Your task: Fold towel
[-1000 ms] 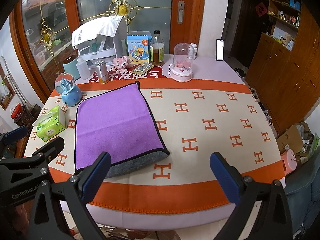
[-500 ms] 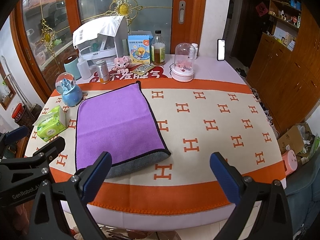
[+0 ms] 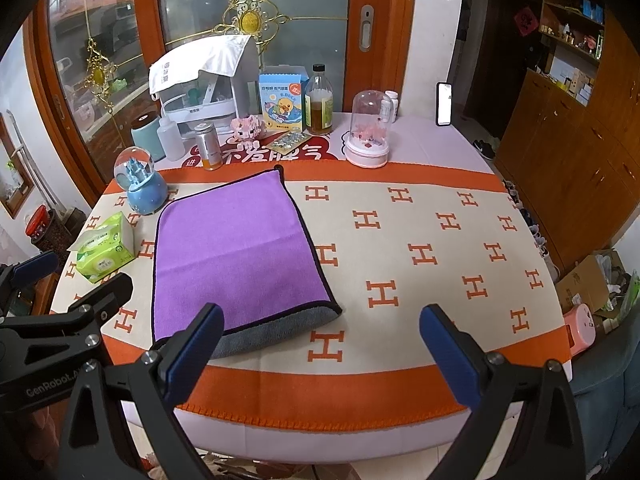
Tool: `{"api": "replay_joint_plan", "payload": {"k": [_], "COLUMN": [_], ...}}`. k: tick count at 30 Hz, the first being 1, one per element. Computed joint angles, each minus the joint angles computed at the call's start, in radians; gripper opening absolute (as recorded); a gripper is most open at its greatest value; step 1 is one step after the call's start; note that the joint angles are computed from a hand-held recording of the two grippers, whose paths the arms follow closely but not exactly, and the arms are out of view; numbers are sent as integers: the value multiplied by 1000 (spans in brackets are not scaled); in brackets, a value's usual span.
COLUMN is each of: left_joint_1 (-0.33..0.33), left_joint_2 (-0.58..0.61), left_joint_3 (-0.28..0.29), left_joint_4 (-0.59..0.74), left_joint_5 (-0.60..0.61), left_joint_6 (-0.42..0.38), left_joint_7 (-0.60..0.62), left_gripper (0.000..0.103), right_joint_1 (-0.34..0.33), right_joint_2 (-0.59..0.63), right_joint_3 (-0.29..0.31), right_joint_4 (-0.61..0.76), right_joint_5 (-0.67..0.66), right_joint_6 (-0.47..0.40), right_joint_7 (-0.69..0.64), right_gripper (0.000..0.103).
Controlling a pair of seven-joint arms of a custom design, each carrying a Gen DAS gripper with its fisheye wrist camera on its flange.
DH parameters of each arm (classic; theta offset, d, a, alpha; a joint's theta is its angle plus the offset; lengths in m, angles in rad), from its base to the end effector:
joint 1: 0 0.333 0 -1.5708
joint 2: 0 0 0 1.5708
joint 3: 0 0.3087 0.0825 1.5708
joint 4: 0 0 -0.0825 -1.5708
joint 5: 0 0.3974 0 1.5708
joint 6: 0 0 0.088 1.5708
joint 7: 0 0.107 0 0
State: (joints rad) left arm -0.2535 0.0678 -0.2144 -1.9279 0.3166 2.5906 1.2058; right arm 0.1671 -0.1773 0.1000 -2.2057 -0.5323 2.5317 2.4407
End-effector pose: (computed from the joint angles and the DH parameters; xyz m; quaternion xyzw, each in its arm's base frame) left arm 0.5622 -0.2876 0.5076 -0.5572 0.7697 -0.2310 0.2090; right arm 0.5265 0.1519 0.4966 -0.5870 0.7453 -0.2543 0.1878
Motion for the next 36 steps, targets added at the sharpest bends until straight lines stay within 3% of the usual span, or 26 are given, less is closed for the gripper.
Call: {"api": "replay_joint_plan", "payload": {"k": [36], "left_joint_1": [-12], "left_joint_2": [-13], "left_joint_3": [-5], "left_joint_4": [-1], "left_joint_5": [40], "left_joint_6": [-6], "left_joint_7": [-64], "left_gripper": [101], "right_joint_1": [-20], "right_joint_2": [-39], "right_joint_3": [-2], "right_joint_4": [-38], "right_joint_5": [43], "right_joint_6": [67], "right_joint_7": [-81], "right_gripper": [98]}}
